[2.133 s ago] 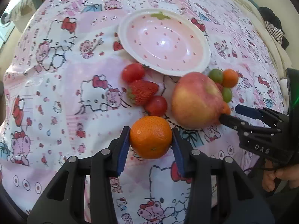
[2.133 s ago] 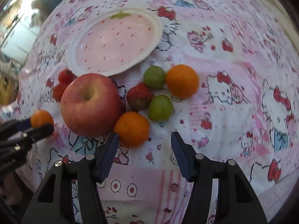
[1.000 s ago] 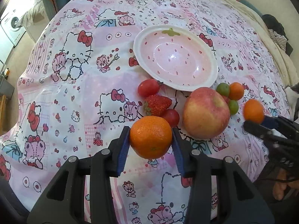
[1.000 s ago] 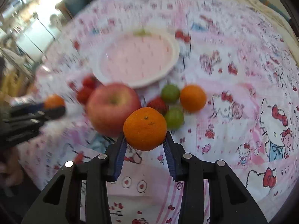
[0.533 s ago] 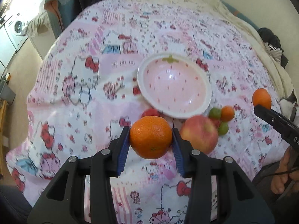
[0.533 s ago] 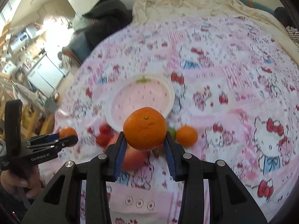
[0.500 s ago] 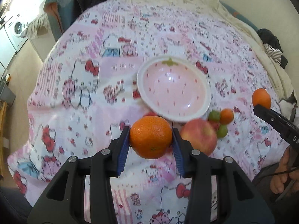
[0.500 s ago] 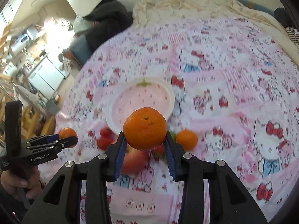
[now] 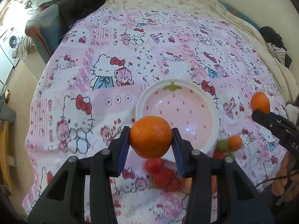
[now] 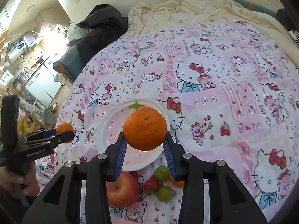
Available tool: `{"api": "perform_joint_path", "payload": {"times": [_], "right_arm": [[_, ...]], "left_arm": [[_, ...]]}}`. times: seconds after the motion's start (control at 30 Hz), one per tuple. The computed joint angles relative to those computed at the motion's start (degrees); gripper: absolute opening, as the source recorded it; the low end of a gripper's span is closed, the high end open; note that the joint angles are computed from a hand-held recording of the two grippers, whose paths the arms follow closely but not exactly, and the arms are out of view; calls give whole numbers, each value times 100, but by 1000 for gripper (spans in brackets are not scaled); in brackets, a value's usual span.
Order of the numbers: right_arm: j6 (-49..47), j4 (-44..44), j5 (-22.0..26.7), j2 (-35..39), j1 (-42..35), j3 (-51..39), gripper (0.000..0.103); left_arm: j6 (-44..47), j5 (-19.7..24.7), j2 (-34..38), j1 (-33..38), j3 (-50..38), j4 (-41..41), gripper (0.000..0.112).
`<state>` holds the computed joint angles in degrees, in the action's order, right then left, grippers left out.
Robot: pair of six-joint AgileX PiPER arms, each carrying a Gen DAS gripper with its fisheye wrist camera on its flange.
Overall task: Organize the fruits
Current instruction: 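Carry both mandarins over the pink plate and open both grippers to drop them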
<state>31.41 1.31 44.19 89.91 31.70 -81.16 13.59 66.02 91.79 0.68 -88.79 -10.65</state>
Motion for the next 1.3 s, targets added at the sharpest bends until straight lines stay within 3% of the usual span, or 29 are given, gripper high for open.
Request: {"api": "perform_joint_path", "payload": {"times": [0.33,0.47,0.63,0.83,1.17,1.3], "right_arm": [[-952,445,220,1204,-345,-1100,41],[-1659,1271,375,1779,-610,-1540,41],[-1980,1614,714,2380,-747,-1916,41],[-2184,2026,877,2651,-879,-2025,41],[-2166,2354,1055,2821,-1013,-2091,44],[-2211,2367,1118,2832,-1019,-2120,45]], "left_arm": [[-54,13,1014,-133,-753,-112,39],[46,-65,1364,-236,-981,-127,39],[-1,142,2025,-149,-1487,-347,39],[302,249,2337,-11,-1615,-855,39],[126,127,2334,-101,-1509,-536,41],[232,117,2297,-107,-1500,-621,63]]}}
